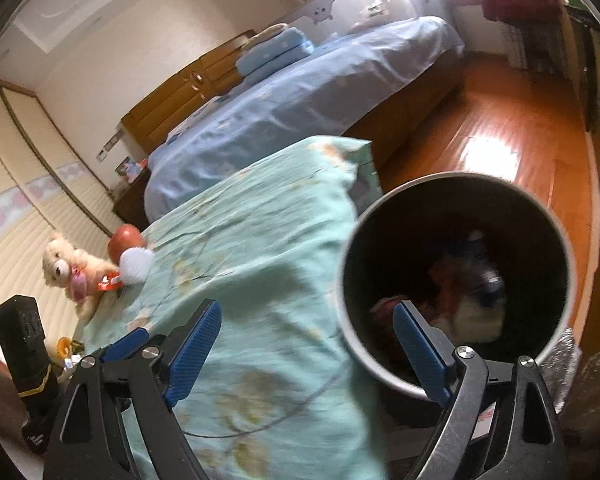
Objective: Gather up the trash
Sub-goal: 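Move both open tools back over the red wrapper and white foam net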
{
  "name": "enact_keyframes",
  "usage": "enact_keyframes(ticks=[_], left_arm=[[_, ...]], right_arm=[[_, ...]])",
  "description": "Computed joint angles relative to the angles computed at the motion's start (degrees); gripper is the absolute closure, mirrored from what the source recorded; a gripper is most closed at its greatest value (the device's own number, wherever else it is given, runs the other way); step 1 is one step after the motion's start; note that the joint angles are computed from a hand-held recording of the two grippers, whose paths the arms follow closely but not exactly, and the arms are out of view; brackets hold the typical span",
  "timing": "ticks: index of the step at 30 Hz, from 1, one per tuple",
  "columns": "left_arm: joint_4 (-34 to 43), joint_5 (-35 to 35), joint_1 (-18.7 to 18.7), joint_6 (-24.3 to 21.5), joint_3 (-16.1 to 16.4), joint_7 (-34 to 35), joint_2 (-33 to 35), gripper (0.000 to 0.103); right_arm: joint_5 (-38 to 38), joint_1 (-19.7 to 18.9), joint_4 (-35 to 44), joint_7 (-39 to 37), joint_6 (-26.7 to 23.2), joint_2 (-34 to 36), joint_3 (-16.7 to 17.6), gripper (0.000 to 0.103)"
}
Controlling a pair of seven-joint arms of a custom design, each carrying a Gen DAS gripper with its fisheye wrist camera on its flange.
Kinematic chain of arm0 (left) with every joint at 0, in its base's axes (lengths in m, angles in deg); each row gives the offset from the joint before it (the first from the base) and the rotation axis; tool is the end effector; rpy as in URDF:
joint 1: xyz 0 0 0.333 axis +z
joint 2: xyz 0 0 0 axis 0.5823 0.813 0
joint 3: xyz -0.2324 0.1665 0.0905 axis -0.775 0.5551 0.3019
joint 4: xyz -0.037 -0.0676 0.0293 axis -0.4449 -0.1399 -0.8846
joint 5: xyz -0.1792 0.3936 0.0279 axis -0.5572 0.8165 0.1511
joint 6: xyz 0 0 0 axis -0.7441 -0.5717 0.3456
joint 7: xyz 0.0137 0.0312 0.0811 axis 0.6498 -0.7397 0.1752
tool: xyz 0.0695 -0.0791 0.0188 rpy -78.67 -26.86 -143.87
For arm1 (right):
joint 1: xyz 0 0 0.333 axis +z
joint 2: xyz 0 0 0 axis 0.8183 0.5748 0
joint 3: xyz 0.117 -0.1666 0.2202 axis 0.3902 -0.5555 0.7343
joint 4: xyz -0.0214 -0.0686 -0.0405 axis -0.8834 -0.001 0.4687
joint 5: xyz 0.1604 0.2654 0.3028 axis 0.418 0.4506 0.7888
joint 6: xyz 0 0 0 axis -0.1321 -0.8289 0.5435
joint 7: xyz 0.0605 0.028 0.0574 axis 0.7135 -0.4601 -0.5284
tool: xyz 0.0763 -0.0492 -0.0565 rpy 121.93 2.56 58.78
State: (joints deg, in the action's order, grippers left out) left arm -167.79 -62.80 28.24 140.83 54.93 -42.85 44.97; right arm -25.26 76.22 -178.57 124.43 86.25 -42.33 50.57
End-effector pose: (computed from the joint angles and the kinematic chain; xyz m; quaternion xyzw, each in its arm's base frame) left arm 0.4470 -0.1889 0.4725 -0.7131 0.5907 -0.3028 0.2256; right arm 0.5667 0.2732 0.4644 -0.7174 0.5741 -0.0122 0.3944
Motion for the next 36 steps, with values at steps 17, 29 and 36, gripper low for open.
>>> enact_keyframes(ticks=[17,29,36], left_arm=[[-11.1,-0.8,4.6,-8.1,2.5,-3.1,-16.3,0.034],[-12.5,-0.2,9.8,-10.2,4.4,-2.4,-19.1,0.034],[-10.5,1.9,13.5,-10.0,4.3,-2.3,-17.1,0.034]], right_arm=[[-0.9,3.7,7.5,0.4,-3.3,7.2,3.7,0.014],[-6.5,6.0,18.3,2.8,-6.5,15.8,5.9,0.014],[-9.7,7.7,27.1,4.3,-9.3,22.9,6.9,0.014]])
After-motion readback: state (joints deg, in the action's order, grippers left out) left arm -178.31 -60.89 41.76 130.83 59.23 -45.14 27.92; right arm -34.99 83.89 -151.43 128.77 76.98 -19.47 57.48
